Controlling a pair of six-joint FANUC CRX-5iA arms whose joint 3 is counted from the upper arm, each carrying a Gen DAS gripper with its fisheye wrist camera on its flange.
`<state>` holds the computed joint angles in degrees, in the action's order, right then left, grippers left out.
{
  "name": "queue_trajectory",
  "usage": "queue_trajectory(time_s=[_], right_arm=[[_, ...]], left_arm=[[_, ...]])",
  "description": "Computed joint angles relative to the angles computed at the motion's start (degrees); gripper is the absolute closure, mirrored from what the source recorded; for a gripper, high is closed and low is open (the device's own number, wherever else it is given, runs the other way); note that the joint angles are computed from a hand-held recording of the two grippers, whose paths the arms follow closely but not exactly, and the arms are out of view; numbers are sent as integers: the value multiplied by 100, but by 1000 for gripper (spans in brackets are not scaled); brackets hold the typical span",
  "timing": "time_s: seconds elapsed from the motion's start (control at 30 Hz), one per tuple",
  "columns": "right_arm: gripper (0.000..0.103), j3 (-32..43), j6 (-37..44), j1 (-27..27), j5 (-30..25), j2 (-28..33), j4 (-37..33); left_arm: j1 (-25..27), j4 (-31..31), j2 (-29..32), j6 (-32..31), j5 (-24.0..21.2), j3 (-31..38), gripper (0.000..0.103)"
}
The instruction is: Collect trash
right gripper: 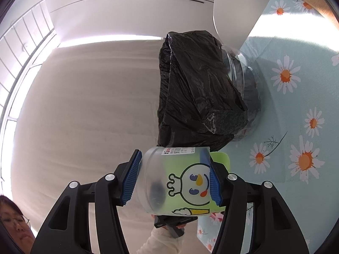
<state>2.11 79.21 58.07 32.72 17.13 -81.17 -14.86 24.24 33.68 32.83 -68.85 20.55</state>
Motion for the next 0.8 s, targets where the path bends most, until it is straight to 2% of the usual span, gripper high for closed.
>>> queue_trajectory(time_s=[0.23,0.53,0.8], right_arm=[[50,138,753,-107,-213,-97,-508],[50,377,2307,-433,-657,-247,-1675],[50,558,3494,-732,-880,-448,-2297]], left_arm=[[158,197,66,-233,-209,102,42],[280,736,-80,-599,-204,108,42],[361,1618,-282,-1086,-7,131,42]])
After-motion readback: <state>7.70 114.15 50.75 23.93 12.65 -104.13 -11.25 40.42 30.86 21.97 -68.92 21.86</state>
